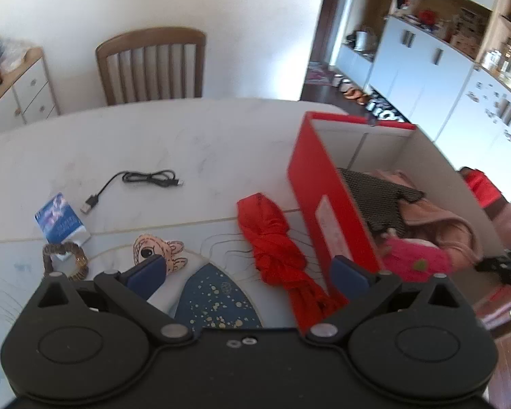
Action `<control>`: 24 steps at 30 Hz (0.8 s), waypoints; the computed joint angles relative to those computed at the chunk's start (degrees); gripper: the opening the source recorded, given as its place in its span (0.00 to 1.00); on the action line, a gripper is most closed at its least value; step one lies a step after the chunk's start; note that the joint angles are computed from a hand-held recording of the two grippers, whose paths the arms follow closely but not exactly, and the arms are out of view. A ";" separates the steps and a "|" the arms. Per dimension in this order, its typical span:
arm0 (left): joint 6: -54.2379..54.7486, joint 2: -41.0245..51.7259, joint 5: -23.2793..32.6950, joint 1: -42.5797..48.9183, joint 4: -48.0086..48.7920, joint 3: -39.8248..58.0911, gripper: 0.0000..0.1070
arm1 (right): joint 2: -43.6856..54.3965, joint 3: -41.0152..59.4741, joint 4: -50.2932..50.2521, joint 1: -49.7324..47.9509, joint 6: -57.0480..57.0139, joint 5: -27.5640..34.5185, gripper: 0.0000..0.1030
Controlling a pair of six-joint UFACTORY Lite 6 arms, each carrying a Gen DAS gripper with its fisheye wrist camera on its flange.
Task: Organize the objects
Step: 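Return the left gripper to the pile and grasp the red cloth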
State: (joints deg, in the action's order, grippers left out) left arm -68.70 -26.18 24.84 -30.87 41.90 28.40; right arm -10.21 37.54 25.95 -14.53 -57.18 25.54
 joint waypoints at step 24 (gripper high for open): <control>-51.27 31.64 -12.03 5.48 53.39 8.84 0.80 | 0.44 0.33 -1.79 0.74 2.42 -0.11 0.05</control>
